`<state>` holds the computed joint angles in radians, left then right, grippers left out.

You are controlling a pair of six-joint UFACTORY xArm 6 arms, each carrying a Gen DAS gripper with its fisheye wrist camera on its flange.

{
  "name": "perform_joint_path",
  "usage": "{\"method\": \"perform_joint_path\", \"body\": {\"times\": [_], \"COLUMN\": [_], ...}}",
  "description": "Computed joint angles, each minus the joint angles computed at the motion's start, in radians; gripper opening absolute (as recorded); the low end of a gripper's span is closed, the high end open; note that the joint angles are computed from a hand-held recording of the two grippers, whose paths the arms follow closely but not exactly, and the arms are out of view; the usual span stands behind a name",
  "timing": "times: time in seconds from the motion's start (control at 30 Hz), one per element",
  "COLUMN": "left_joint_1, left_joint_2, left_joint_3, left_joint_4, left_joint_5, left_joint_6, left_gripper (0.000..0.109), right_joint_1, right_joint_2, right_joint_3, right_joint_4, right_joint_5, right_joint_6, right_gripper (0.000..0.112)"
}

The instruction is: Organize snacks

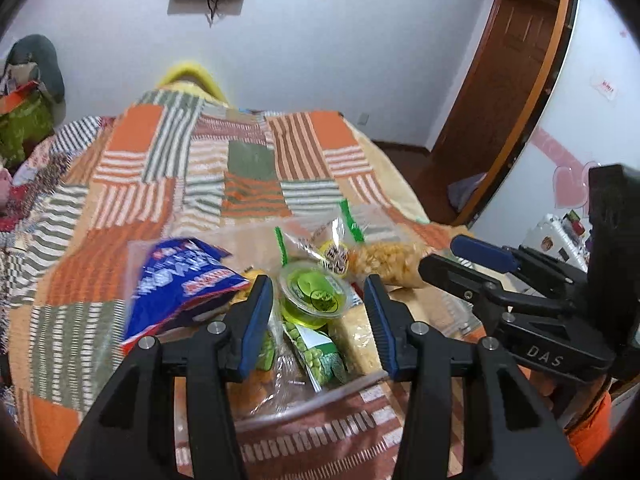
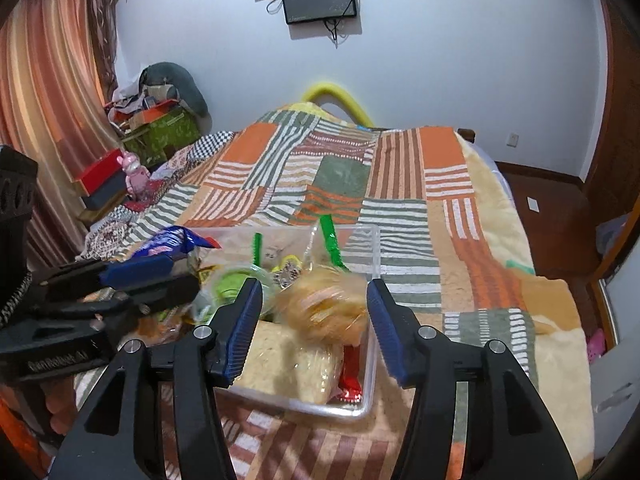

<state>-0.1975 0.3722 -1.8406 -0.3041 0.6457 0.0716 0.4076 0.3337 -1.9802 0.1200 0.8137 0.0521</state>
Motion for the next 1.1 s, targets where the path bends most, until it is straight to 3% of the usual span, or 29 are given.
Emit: {"method": "perform_joint_path", "body": {"times": [0.17,0.4,0.6,0.7,0.77,0.93,1.0,1.1], "left_joint_1": [0.001,-0.01,-0.034,-0.041,-0.045,-0.051,-0.053,-0.055], "left_joint_2": [-0.157,-0.403,-0.601,-0.669,-0.697,-0.759,-0.777,-0.785], "left_joint_3": [0.158,0.369,0.534,0.579,0.597,0.645,0.661,0.671], "left_joint_4": [0.042,0.228,0.488,0.611,0.671,0.844,0.871,0.882], "left_joint_5": [-0.11,-0.241,-0.357,-0.372,-0.371,-0.368,-0.361,-0.356], "left_joint_6": [-0.036,-0.168,-0.363,-0.469,-0.529,-0.697,-0.726,-0.745], "left_gripper": [0.047,0.048,0.064,0.073,0.08,0.097,0.102,0.103], "right_joint_1": [0.015,0.048,0.082,0.099,0.11,0.138,0.14,0.148], "right_joint_2": [-0.086,-0.239,-0.379,-0.427,-0.449,-0.483,-0.476,-0.478], "right_joint_3": [0.054,0.154,0.27,0.316,0.341,0.387,0.383,0.388], "right_joint_4": [-0.024,-0.065,-0.127,-0.179,-0.215,-0.394,-0.437,-0.507], "right_joint_5": [-0.041,-0.113,-0.203,-0.243,-0.264,-0.3,-0.308,-0.308], "right_joint_6": [0.006,0.028,0.09,0.143,0.174,0.33,0.365,0.405], "right_gripper": [0.051,0.052,0.052,0.052,0.058,0.095,0.102,0.103]}}
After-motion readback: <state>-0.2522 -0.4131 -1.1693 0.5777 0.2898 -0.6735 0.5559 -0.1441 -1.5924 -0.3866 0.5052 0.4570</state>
